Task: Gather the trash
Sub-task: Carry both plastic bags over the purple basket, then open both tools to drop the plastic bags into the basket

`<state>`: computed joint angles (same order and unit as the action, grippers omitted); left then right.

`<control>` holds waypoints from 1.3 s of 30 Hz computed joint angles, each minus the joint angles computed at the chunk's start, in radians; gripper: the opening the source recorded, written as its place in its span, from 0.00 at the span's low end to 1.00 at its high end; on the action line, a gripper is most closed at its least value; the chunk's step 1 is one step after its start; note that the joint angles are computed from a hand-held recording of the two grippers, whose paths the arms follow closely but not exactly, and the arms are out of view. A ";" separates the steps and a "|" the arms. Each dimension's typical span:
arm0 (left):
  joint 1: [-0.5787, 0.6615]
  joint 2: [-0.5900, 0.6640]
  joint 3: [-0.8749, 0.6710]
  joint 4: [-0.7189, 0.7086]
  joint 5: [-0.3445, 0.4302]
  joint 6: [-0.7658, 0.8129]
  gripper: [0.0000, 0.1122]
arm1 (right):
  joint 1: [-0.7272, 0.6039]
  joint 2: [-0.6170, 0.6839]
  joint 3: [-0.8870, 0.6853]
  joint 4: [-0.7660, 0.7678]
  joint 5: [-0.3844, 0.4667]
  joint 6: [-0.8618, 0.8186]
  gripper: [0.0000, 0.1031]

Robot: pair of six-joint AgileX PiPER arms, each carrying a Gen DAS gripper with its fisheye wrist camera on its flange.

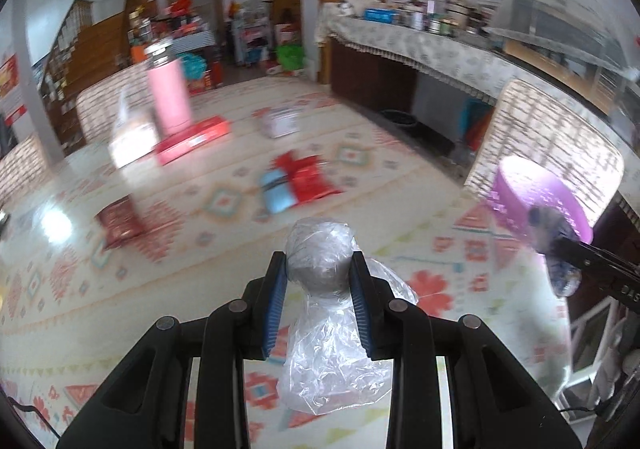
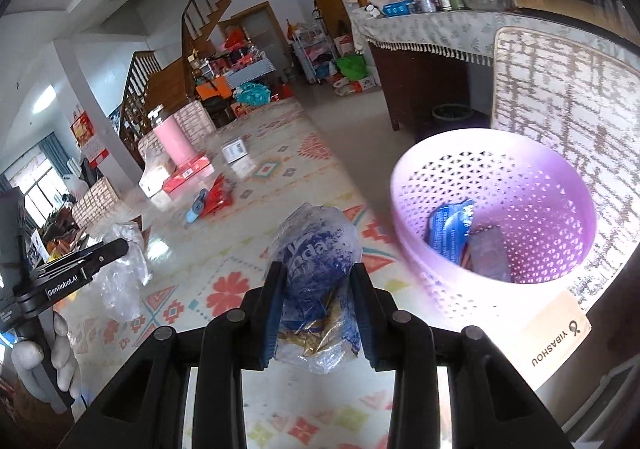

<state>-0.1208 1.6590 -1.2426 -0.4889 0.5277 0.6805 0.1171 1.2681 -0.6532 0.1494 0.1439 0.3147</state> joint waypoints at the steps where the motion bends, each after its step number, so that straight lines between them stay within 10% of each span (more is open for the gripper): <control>1: -0.025 -0.001 -0.004 0.012 0.001 -0.011 0.27 | -0.019 -0.013 0.010 0.076 0.000 -0.081 0.35; 23: -0.479 0.225 -0.383 0.291 0.074 -0.360 0.27 | -0.538 -0.081 0.020 0.807 0.223 -1.043 0.36; 39: -0.538 0.622 -1.026 0.270 0.398 -0.469 0.27 | -0.652 0.033 -0.056 0.916 0.275 -1.186 0.37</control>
